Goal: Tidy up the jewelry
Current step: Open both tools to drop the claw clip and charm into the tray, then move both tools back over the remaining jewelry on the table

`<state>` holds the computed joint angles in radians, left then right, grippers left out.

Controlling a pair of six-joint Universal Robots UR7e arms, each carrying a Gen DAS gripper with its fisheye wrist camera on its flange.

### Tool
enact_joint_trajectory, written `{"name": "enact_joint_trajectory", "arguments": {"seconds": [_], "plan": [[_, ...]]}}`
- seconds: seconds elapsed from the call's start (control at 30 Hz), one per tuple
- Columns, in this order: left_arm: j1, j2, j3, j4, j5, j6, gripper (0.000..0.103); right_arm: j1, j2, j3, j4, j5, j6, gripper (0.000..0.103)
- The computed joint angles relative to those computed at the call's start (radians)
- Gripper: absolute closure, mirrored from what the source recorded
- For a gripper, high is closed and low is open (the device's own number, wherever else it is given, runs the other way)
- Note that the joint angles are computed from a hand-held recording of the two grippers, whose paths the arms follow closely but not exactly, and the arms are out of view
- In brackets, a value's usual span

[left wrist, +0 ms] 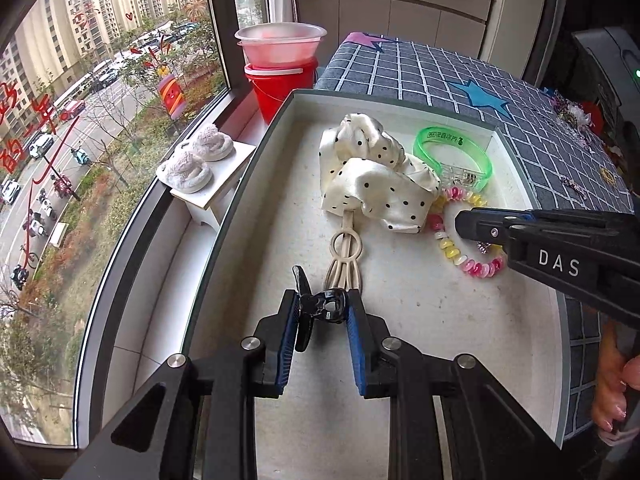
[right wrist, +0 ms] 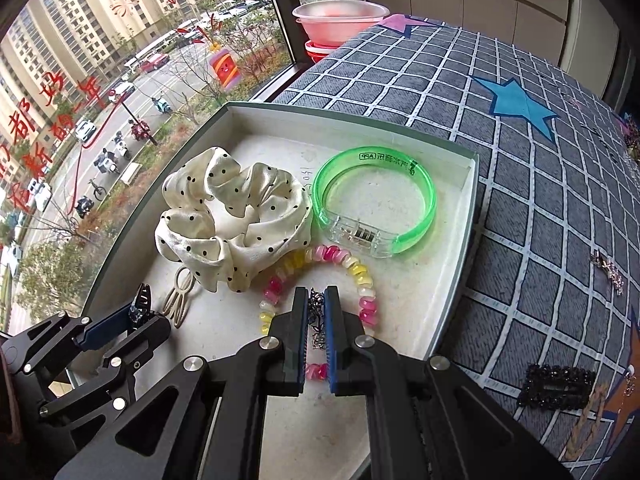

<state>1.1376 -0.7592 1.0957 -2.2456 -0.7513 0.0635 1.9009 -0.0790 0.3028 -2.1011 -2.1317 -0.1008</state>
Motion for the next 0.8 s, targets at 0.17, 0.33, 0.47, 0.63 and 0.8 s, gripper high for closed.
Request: {"name": "enact_joint_trajectory", "arguments": {"seconds": [0.17,0.33,0.47,0.63,0.8], "plan": [[-0.008,-0.005,0.009,-0.004,0.009,-0.002,0.071,-0.003,-0.010,0.009,-0.004,0.017,0.016,0.060],[-0.015,-0.006,0.008,0.005,0.017,-0.013,0.071,-0.001,-0.062,0.091,-0.073,0.062,0.020,0.055],[-0.024,-0.013,0.020,-0.006,0.028,-0.005,0.057,0.003,-0.123,0.186,-0.155,0.075,0.035,0.054],[-0.045,-0.028,0.057,-0.103,0.046,0.043,0.011,0.005,-0.212,0.326,-0.247,0.062,0.033,0.053],[-0.061,-0.040,0.075,-0.117,0.054,0.045,0.010,0.004,-0.283,0.436,-0.292,0.058,0.046,0.053]]}}
